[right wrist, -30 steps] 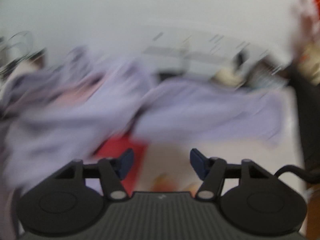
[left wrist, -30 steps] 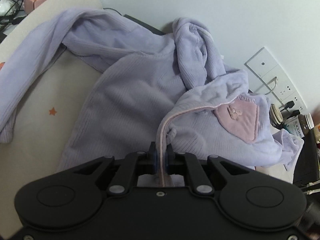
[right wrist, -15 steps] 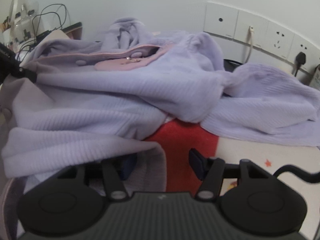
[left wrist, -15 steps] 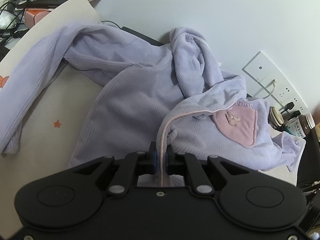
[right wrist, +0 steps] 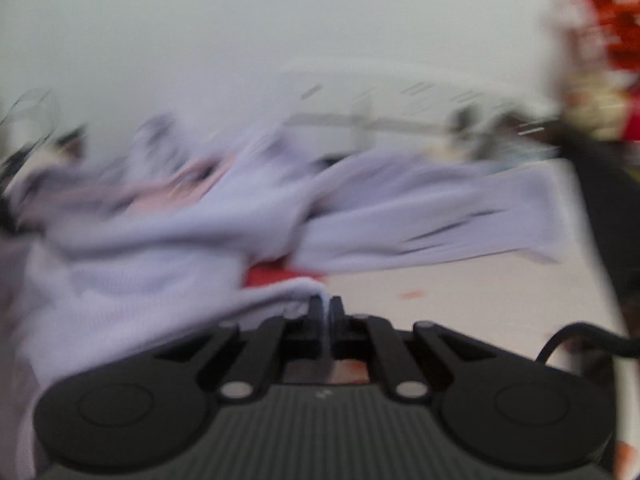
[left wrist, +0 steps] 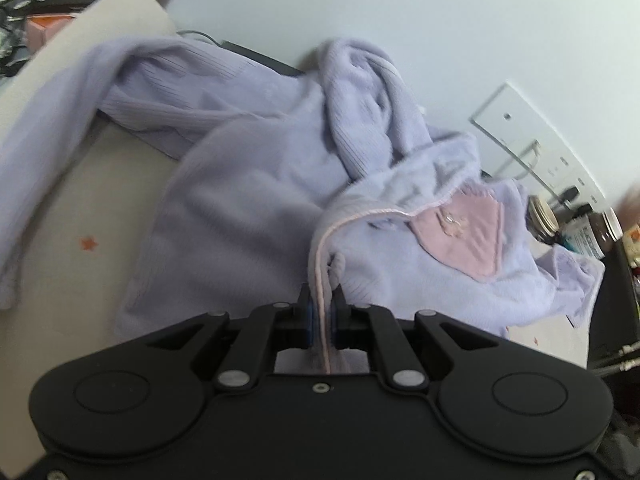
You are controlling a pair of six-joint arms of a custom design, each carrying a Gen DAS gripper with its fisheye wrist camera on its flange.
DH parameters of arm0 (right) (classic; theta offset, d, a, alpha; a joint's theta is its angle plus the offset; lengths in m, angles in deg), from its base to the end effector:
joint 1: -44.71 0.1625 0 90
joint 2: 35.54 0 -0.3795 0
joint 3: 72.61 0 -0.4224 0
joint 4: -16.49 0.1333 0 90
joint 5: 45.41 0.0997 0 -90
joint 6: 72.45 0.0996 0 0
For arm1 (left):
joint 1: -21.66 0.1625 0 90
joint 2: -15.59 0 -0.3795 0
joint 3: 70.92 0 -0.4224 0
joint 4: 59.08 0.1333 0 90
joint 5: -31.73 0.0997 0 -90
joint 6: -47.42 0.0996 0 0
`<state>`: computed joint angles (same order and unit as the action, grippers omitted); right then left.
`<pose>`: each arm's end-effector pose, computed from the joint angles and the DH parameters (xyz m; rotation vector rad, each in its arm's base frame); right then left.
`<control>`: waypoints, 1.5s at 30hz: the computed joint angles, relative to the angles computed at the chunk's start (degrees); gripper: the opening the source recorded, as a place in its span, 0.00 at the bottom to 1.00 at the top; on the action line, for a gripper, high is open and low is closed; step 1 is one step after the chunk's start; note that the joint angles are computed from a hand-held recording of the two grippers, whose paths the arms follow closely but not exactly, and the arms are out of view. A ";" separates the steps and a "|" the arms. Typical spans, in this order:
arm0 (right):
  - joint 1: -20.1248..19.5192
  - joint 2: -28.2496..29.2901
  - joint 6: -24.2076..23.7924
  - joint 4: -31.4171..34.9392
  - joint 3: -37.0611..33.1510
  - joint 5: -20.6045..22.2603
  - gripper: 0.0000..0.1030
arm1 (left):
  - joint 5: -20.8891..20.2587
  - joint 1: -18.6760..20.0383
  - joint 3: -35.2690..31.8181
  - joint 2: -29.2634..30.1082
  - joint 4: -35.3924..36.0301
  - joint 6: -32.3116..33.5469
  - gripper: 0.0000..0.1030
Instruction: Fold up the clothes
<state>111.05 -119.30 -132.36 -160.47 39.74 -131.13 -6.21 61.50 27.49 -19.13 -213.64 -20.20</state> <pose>-0.0914 -0.5593 0.3704 0.7662 -2.1855 1.0220 -0.3248 -0.5469 -0.0597 -0.3861 2.4538 -1.0484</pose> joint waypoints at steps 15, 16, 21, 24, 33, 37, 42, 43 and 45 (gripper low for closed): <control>-7.21 -22.51 5.86 -9.79 19.03 -9.47 0.03 | -16.99 2.28 -7.64 4.68 -5.26 18.00 0.08; -7.18 -23.61 6.24 -10.01 19.67 -9.78 0.03 | -18.02 2.30 -8.24 4.81 -5.16 19.23 0.08; -8.19 -27.08 7.52 -7.72 22.34 -12.69 0.03 | -21.04 2.91 -11.02 6.18 -1.94 22.27 0.08; -9.37 -23.93 7.54 -11.61 22.93 -13.80 0.03 | -22.64 3.82 -12.50 7.26 0.97 21.97 0.09; -8.57 -18.29 11.04 -16.17 21.12 -20.22 0.28 | -23.56 3.70 -11.39 6.60 2.05 23.35 0.33; -9.89 -24.84 14.01 -8.69 24.62 -17.57 0.30 | -25.31 3.44 -9.46 5.55 2.18 23.26 0.35; -13.32 -35.72 17.65 12.79 28.21 -2.53 0.30 | -26.58 2.99 -8.47 5.48 1.87 23.29 0.36; -13.35 -35.90 18.29 14.77 28.43 -0.90 0.30 | -26.62 2.89 -8.41 5.54 1.82 23.36 0.36; -12.87 -34.44 20.51 15.20 28.87 0.63 0.30 | -26.57 2.68 -8.12 5.46 1.84 23.32 0.36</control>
<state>98.18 -153.74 -111.85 -145.27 68.60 -130.50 -32.78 64.17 19.38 -13.66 -211.79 3.12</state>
